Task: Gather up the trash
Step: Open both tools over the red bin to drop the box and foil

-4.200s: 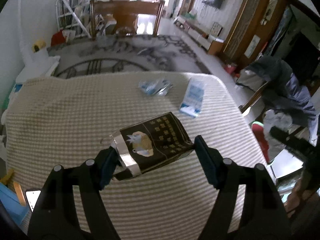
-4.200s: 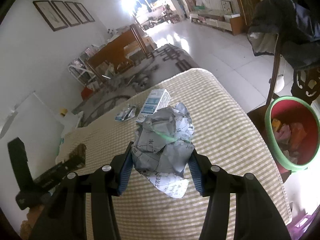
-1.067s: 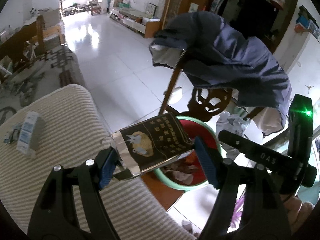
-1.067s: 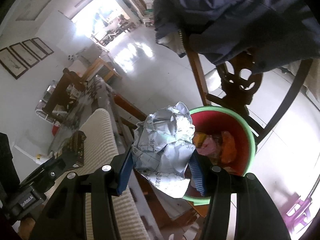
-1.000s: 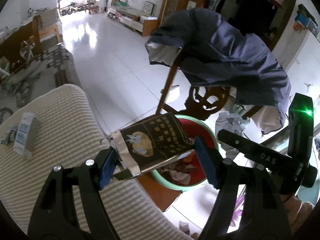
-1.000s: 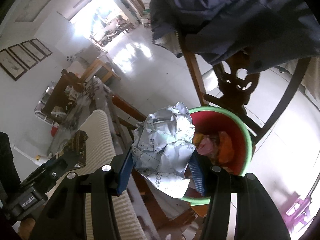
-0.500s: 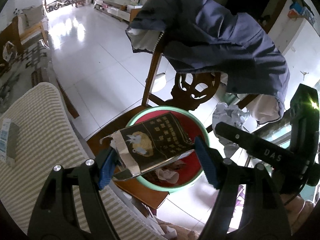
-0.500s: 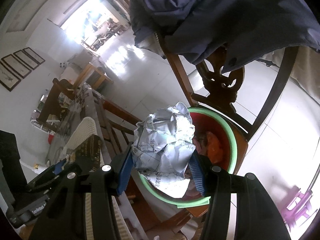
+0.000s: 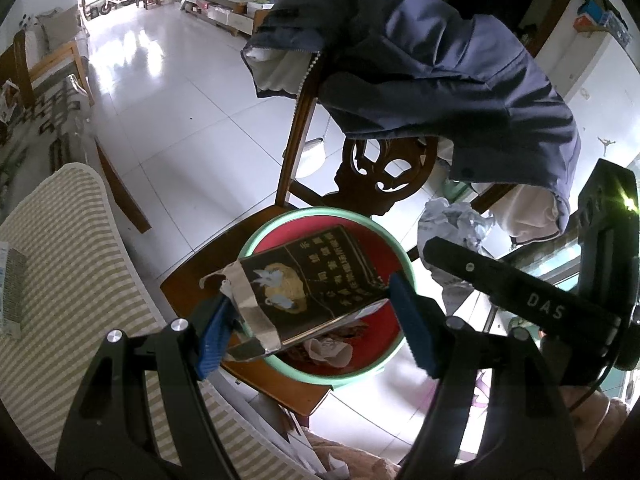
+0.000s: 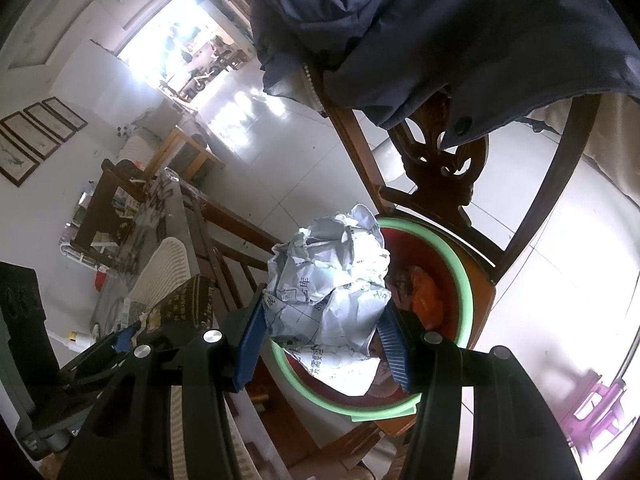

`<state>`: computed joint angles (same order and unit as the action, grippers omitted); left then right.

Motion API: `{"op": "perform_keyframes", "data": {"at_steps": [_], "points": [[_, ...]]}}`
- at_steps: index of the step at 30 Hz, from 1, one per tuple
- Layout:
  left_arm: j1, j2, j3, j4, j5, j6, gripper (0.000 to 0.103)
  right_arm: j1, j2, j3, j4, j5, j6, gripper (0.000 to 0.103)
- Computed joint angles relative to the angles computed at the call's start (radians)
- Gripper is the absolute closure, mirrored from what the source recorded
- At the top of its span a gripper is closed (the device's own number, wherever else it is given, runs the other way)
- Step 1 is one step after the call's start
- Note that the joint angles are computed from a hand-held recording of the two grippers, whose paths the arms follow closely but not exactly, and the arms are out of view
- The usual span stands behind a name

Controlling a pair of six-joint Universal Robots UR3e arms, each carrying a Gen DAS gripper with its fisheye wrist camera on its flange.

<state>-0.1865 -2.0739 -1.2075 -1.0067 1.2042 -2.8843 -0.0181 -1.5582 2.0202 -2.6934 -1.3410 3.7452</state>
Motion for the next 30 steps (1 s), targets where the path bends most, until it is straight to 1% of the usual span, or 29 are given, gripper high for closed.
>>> {"op": "perform_keyframes", "data": {"at_steps": [4, 5, 6, 7, 9, 10, 12, 15, 18, 20, 22, 25, 28, 30], "points": [[0.004, 0.000, -0.001, -0.002, -0.015, 0.003, 0.032, -0.001, 0.003, 0.002, -0.008, -0.004, 0.010, 0.049], [0.005, 0.002, -0.005, 0.004, -0.020, 0.001, 0.030, -0.005, 0.002, 0.010, -0.021, -0.006, 0.017, 0.046], [0.008, 0.000, -0.004, 0.000, -0.032, 0.000, 0.025, -0.009, -0.001, 0.019, -0.031, -0.002, 0.022, 0.044], [0.011, 0.001, -0.005, -0.001, -0.041, -0.001, 0.023, -0.011, 0.000, 0.023, -0.039, -0.002, 0.030, 0.042], [0.016, 0.008, -0.017, 0.011, -0.051, -0.005, 0.020, -0.014, -0.004, 0.037, -0.058, -0.009, 0.046, 0.032], [0.017, 0.009, -0.017, 0.012, -0.053, -0.005, 0.020, -0.013, -0.007, 0.043, -0.065, -0.016, 0.052, 0.030], [0.022, 0.017, -0.027, 0.020, -0.056, -0.004, 0.017, -0.008, -0.007, 0.044, -0.067, -0.025, 0.061, 0.029], [0.035, 0.038, -0.056, 0.038, -0.055, 0.003, 0.017, 0.008, -0.001, 0.031, -0.065, -0.036, 0.075, 0.029], [0.070, 0.082, -0.121, 0.088, -0.041, 0.016, 0.017, 0.037, 0.024, -0.008, -0.059, -0.052, 0.085, 0.029], [0.115, 0.115, -0.167, 0.126, -0.026, 0.024, 0.017, 0.062, 0.052, -0.043, -0.055, -0.059, 0.092, 0.029], [0.183, 0.142, -0.206, 0.174, 0.009, 0.023, 0.017, 0.098, 0.095, -0.095, -0.051, -0.069, 0.104, 0.029], [0.315, 0.155, -0.231, 0.219, 0.066, 0.021, 0.015, 0.163, 0.170, -0.190, -0.032, -0.084, 0.124, 0.029], [0.459, 0.120, -0.190, 0.219, 0.120, 0.024, 0.014, 0.236, 0.254, -0.305, 0.004, -0.102, 0.145, 0.029], [0.554, 0.061, -0.115, 0.200, 0.146, 0.034, 0.014, 0.285, 0.311, -0.387, 0.035, -0.117, 0.161, 0.029]]}}
